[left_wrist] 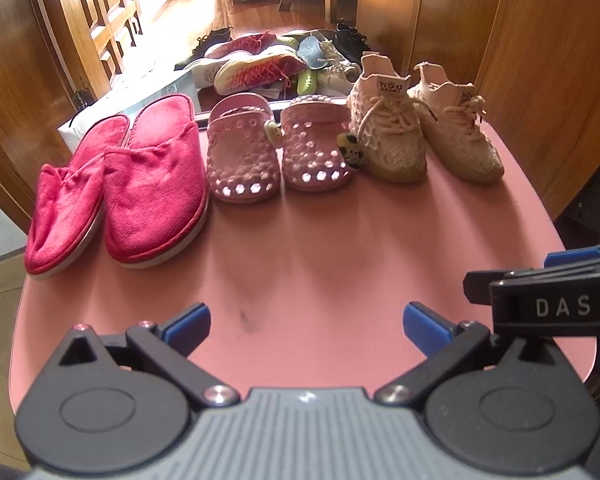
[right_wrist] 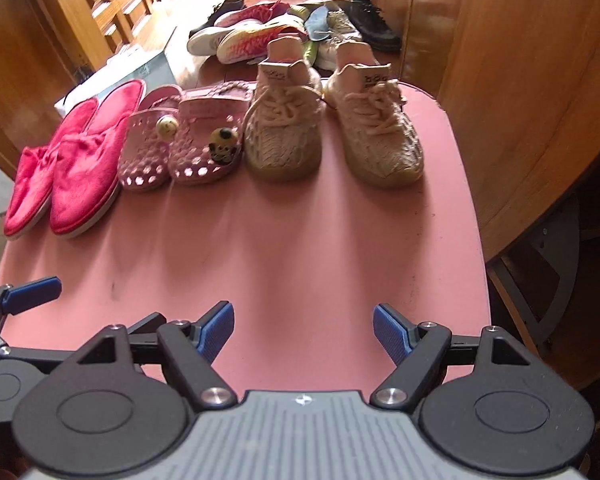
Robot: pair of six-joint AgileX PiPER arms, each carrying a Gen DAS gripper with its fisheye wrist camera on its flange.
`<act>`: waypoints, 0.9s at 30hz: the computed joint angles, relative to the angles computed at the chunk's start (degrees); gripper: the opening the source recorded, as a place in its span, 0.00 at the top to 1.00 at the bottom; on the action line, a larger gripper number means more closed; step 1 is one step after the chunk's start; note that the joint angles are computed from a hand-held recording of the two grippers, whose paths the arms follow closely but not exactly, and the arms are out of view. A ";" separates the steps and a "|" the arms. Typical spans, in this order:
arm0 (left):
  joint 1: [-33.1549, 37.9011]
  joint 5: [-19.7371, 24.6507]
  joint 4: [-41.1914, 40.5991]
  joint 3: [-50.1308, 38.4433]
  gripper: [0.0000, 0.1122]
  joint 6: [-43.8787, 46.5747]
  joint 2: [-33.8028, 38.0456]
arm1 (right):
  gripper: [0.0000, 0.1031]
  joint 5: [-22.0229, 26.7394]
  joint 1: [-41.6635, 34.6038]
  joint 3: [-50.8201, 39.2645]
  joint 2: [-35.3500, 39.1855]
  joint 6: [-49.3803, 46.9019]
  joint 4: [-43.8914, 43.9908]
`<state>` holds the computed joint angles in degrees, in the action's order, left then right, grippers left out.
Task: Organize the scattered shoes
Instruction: 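Pull the right gripper back from the table above the lined-up shoes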
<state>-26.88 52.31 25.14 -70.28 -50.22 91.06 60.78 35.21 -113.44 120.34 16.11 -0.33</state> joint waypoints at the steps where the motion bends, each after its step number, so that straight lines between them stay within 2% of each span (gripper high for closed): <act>1: 0.07 -0.08 -0.32 -0.33 0.08 -0.09 0.35 | 0.26 -0.74 -0.29 0.54 -0.29 -0.10 0.06; 5: 0.31 -0.38 -1.29 -1.22 0.08 -0.21 1.51 | 0.26 -2.60 -0.95 1.82 -0.61 -0.84 -0.02; 15: -0.55 -0.46 -0.32 -1.19 0.08 -3.36 2.51 | 0.26 -2.87 -1.32 0.79 0.32 -1.61 1.10; 19: -1.91 0.67 3.10 -1.37 0.08 -5.45 3.02 | 0.26 -3.84 -1.38 1.90 -0.28 -1.57 1.02; 27: -2.18 1.50 3.56 -0.54 0.08 -6.32 2.01 | 0.26 -5.88 -0.91 4.31 -1.57 -2.40 0.79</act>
<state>-29.06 53.82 28.70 -70.82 -56.54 93.07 54.89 34.29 -109.13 118.77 13.71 0.46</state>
